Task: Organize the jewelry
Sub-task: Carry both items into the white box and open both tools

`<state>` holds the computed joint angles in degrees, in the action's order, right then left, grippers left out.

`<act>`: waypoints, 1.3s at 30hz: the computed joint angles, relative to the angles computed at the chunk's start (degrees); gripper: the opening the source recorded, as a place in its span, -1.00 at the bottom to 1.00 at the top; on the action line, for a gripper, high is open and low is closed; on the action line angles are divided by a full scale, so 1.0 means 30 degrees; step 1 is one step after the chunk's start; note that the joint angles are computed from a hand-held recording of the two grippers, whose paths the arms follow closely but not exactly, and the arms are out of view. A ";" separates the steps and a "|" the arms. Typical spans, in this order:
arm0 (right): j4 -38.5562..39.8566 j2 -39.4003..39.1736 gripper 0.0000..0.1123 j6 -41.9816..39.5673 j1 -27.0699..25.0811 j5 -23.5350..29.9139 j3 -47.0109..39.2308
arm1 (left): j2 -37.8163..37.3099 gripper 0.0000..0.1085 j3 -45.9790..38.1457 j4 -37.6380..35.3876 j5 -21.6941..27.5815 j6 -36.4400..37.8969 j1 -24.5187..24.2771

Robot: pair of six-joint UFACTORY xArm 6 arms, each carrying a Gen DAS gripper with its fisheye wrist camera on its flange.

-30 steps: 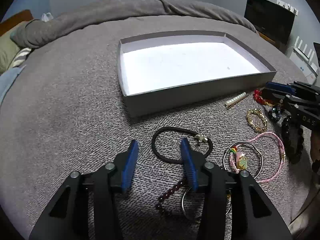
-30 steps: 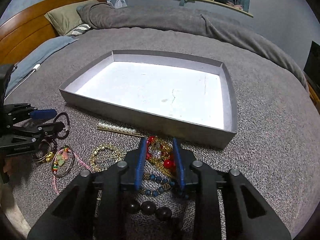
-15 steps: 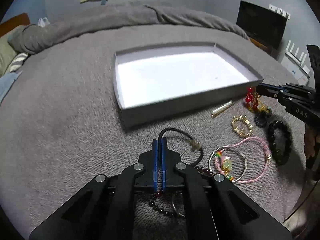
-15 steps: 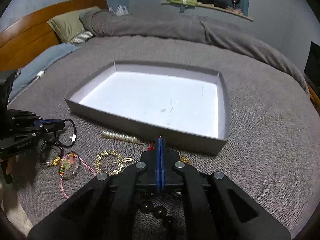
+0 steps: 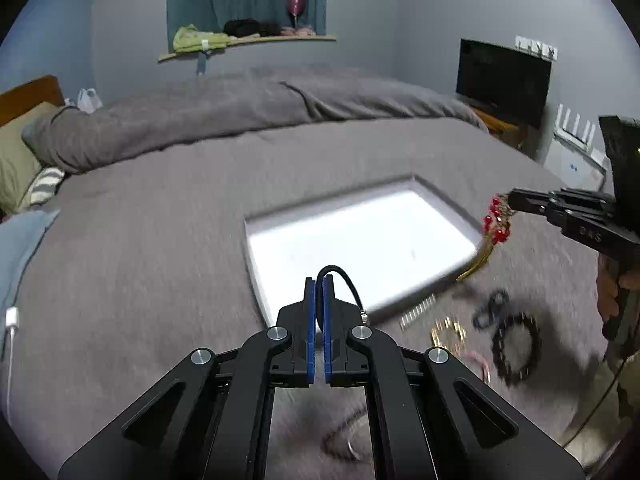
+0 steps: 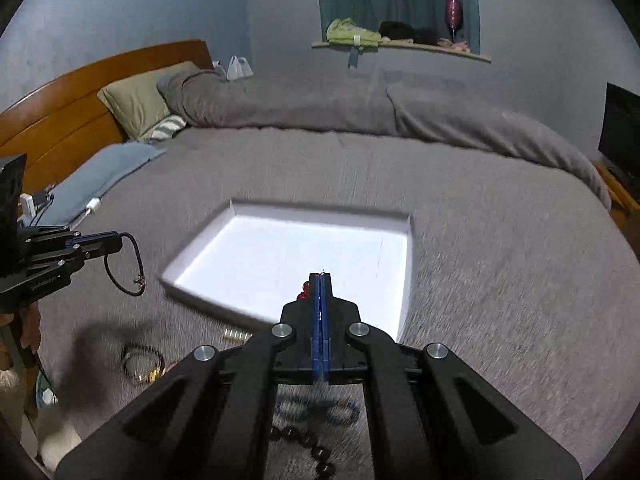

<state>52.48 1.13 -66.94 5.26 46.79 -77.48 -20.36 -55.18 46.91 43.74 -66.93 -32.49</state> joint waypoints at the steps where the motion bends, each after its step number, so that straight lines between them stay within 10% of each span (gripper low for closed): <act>1: 0.0047 0.0403 -0.99 0.0295 -0.0014 0.0083 -0.0624 | 0.0306 -0.93 -0.0401 -0.0323 -0.0474 0.0501 0.0542; 19: -0.4133 1.0514 -0.99 0.7052 0.1797 0.0857 -1.2649 | 0.9062 -0.93 -0.7299 -0.6256 -0.1779 0.6954 0.5140; 39: -0.7421 1.3388 -0.95 1.0966 0.1840 0.2372 -1.5542 | 1.0570 -0.82 -0.7732 -0.7136 -0.0822 0.7872 0.5992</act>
<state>30.22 41.29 -34.05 10.78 53.91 -124.11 11.35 -78.38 25.50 41.27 -43.31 -14.52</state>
